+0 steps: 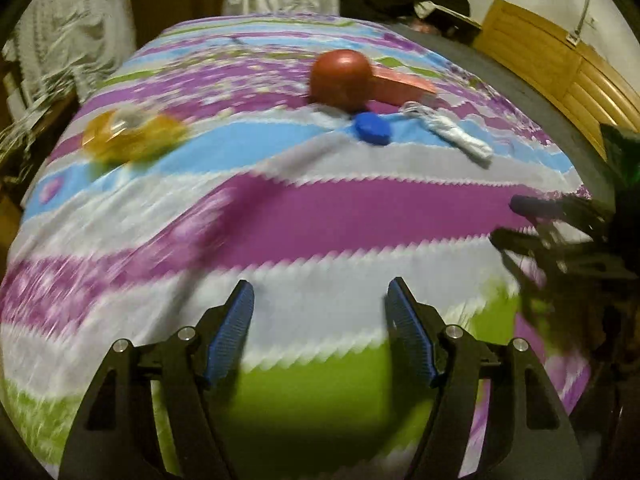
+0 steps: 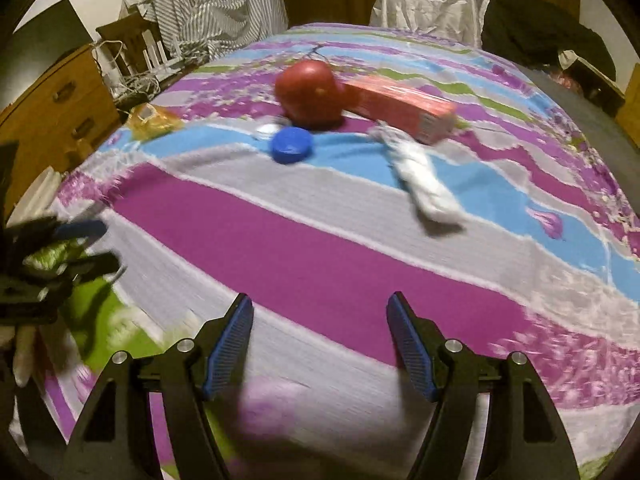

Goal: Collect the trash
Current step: 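Move both grippers back over the remaining items on the bed, then grasp the blue bottle cap with the left gripper while the right gripper grasps the white coiled cable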

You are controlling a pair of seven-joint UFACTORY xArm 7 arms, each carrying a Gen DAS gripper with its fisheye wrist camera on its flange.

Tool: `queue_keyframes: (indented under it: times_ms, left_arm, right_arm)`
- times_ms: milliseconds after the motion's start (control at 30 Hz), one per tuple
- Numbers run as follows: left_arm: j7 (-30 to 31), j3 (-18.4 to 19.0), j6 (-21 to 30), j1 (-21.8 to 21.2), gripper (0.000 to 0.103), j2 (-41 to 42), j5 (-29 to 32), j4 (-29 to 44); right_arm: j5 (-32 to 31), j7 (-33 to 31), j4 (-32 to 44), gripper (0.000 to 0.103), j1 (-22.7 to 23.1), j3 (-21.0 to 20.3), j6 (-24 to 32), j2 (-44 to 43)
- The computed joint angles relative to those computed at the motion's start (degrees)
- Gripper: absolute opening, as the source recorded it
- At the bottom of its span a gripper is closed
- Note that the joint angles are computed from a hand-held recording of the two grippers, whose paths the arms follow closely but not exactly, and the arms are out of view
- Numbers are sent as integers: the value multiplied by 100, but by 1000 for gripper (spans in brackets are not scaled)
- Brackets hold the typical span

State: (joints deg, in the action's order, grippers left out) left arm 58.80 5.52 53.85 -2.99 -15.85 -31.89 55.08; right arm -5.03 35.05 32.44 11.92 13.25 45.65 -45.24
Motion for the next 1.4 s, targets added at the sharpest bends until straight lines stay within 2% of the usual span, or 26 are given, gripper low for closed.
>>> queue_keyframes:
  times_ms: [167, 300, 500, 700, 733, 867, 900, 933, 1000, 1033, 1233, 1400]
  left_arm:
    - [-426, -405, -171, -297, 66, 346, 37, 296]
    - [-1058, -667, -507, -429, 66, 910, 315, 765]
    - [-1566, -933, -821, -585, 66, 1536, 489, 1364]
    - [-1628, -1063, -1087, -668, 65, 1692, 585, 1393]
    - [-1634, -1070, -1116, -671, 61, 1714, 595, 1407]
    - [-1744, -1076, -1193, -658, 43, 1803, 662, 1479]
    - [-1773, -1081, -1205, -654, 39, 1832, 663, 1502]
    - [-1761, -1080, -1183, -637, 38, 1857, 619, 1531]
    - [-1711, -1089, -1187, -618, 38, 1854, 567, 1516]
    - [-1697, -1094, -1202, -616, 38, 1852, 568, 1508]
    - [-1567, -1058, -1220, -569, 38, 1670, 398, 1353]
    - [-1296, -919, -1320, -549, 38, 1126, 176, 885]
  right_arm:
    - [-111, -481, -305, 71, -182, -405, 342, -600]
    - [-170, -763, -378, 72, -511, -603, 137, -564]
    - [-184, -1217, 35, 72, -774, -732, -654, 384]
    - [-117, -1520, 718, 72, -850, -772, -1066, 1387]
    - [-98, -1549, 817, 70, -846, -773, -1096, 1542]
    - [-145, -1562, 1069, 47, -838, -677, -1019, 1995]
    - [-200, -1509, 1077, 46, -849, -636, -1026, 2048]
    - [-276, -1439, 1063, 46, -867, -592, -1058, 2063]
    - [-296, -1400, 1037, 38, -843, -606, -1089, 2052]
    - [-364, -1334, 1038, 29, -866, -569, -1076, 2045]
    - [-550, -1002, 794, 27, -914, -485, -1123, 1724]
    - [-672, -493, 479, 27, -1013, -276, -1218, 1134]
